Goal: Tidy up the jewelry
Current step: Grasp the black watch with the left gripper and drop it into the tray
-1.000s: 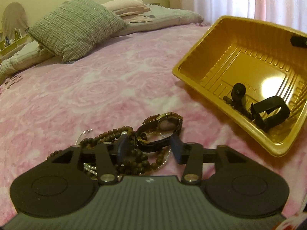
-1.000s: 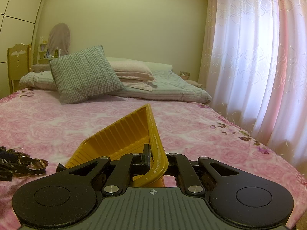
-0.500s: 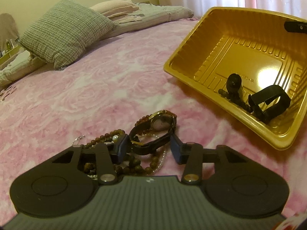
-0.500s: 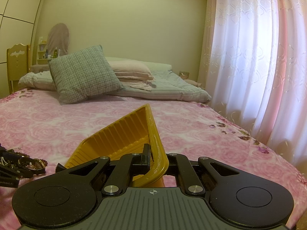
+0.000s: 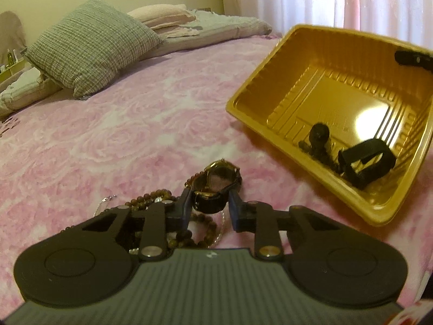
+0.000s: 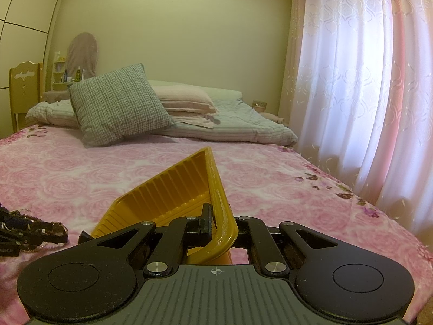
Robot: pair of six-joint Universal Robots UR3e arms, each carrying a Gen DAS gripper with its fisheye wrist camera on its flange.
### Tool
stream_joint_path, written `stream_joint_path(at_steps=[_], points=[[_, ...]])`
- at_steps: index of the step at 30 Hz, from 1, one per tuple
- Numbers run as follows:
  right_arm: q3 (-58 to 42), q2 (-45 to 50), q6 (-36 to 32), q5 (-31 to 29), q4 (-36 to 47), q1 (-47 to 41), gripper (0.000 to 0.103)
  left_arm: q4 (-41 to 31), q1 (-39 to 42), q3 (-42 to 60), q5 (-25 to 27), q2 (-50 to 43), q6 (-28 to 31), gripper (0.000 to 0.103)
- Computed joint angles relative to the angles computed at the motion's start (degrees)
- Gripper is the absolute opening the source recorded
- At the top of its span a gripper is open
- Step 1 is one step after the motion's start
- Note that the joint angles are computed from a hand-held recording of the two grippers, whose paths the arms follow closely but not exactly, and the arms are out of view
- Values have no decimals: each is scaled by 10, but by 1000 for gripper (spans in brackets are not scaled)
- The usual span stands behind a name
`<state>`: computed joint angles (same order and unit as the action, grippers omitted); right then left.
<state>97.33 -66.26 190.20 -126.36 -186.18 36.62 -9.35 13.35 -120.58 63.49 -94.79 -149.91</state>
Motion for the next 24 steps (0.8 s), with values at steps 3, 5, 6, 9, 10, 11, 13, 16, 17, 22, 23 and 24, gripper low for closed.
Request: stream_joint_path(at_steps=[3,5,6,9,10,11,13,16,17,22,23,24], points=[[2,-2,0,1,0,-1,7,-7,2,6,-8,5,-3,24],[2,-2,0,1,-1,-2,7,-17,3,13,-15,7,-9,24],[5,-4,-2,3,-2,-3,7,-20,4,16,-18,8,-11,23],[2,-2,-1,1,0,-2,7,-27,5,26,-26,11,-17,22],[4,-3,-2,2,-1,-3,7,-28,4,30,-28,11,-19,22],[1,-1,0,1,1,-1,7,-32,3,35,-31,12,-21,21],[1,-1,0,0,0,-1,7,-38,1,43,-37,12,-24,21],[3,-1,-1,1,-2,-2,7,-44,-5,55,-43,12,-28,20],[3,-1,-1,1,-1,-2,7,-47,-6,59,-45,12,-29,20],[2,-1,-2,1,-1,-2,7,-57,-20,93,-64,5,-47,20],[2,-1,-2,1,-1,-2,7,-58,-26,100,-66,3,-51,20],[6,-3,-3,2,-4,-4,7,-58,-31,106,-69,1,-56,20]])
